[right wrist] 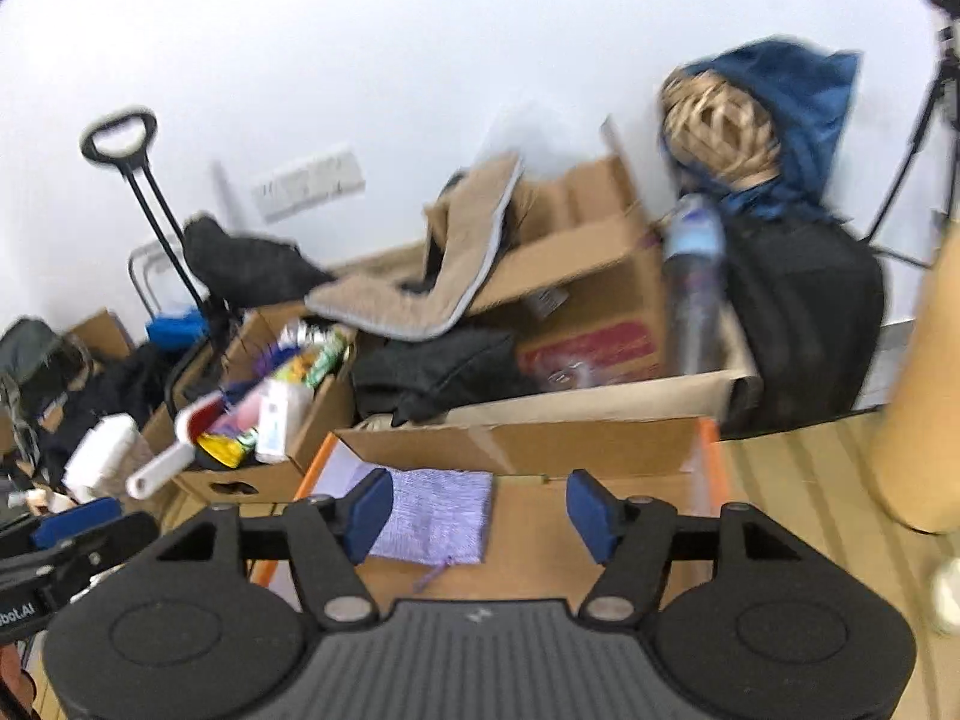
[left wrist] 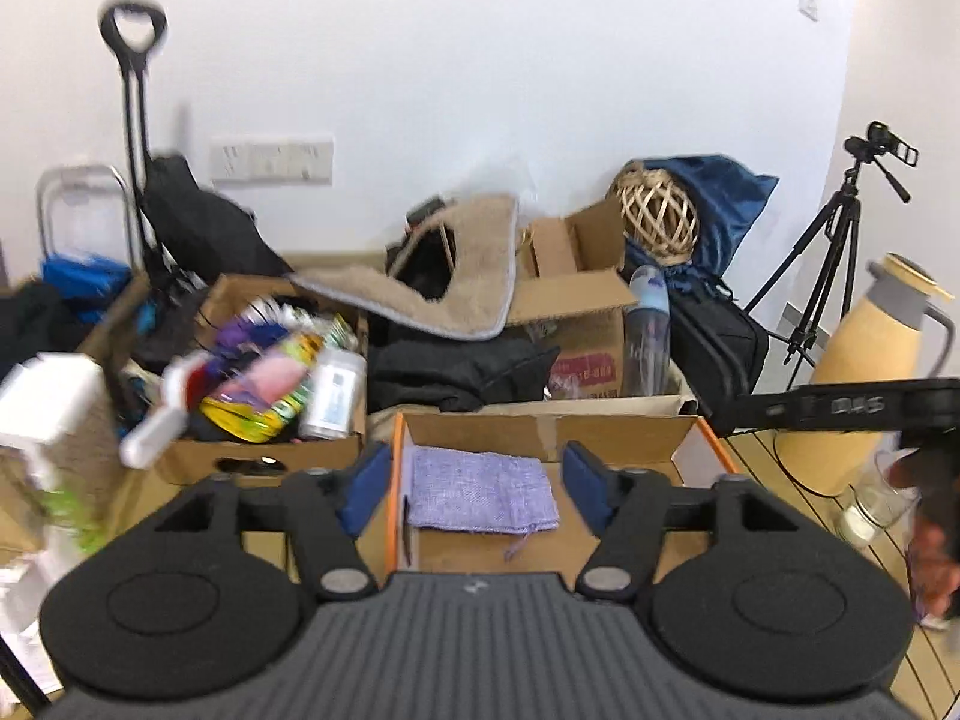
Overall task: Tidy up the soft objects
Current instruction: 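Carry the purple cloth into the cardboard box and open both grippers, then move both grippers back over the soft items on the table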
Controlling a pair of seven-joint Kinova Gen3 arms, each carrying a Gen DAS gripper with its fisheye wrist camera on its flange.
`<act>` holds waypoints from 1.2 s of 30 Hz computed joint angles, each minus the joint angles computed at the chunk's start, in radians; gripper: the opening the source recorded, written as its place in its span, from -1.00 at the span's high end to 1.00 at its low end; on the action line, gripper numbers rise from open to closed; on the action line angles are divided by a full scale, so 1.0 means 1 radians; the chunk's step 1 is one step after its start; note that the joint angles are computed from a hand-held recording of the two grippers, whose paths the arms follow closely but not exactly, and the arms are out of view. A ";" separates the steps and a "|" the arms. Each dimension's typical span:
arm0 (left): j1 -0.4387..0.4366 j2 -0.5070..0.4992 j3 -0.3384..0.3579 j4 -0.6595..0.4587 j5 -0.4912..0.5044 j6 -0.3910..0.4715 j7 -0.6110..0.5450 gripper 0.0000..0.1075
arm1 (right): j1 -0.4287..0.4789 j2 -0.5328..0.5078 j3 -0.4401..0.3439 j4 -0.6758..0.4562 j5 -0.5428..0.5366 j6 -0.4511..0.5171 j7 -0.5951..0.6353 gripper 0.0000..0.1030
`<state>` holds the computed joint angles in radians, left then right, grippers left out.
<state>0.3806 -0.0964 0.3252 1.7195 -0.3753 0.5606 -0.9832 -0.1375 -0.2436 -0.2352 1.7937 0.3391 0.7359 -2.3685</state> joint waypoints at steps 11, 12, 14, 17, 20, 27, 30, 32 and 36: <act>0.014 -0.435 0.233 0.289 -0.169 0.095 0.357 -0.63 | 0.008 -0.504 -0.292 0.120 0.099 0.306 -0.068 -0.64; 0.019 -0.481 0.270 0.323 -0.190 0.112 0.397 -0.71 | -0.012 -0.551 -0.316 0.137 0.099 0.325 -0.094 -0.64; 0.021 -0.574 0.350 0.379 -0.209 0.161 0.479 -0.83 | -0.069 -0.643 -0.362 0.151 0.078 0.387 -0.142 -0.65; 0.046 -0.713 0.474 0.436 -0.214 0.251 0.601 -0.89 | -0.082 -0.779 -0.436 0.150 0.018 0.465 -0.139 -0.70; 0.084 -0.843 0.547 0.445 -0.140 0.349 0.661 -0.92 | -0.034 -0.918 -0.514 0.122 -0.053 0.554 -0.110 -0.73; 0.173 -1.046 0.682 0.341 0.024 0.604 0.620 -0.92 | 0.146 -1.241 -0.525 -0.032 -0.314 0.788 0.052 -0.89; 0.178 -1.099 0.727 0.271 0.079 0.697 0.611 -0.92 | 0.208 -1.328 -0.484 -0.116 -0.412 0.886 0.105 -0.92; 0.179 -1.143 0.725 0.232 0.131 0.735 0.601 -0.92 | 0.225 -1.359 -0.473 -0.174 -0.467 0.956 0.103 -0.93; 0.175 -1.181 0.746 0.169 0.197 0.797 0.575 -0.92 | 0.253 -1.398 -0.452 -0.264 -0.562 1.069 0.120 -0.93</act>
<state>0.5551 -1.2778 1.0715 1.8886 -0.1779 1.3579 -0.4085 0.1158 -1.6420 -0.6871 1.5297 -0.2228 1.8050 -2.2481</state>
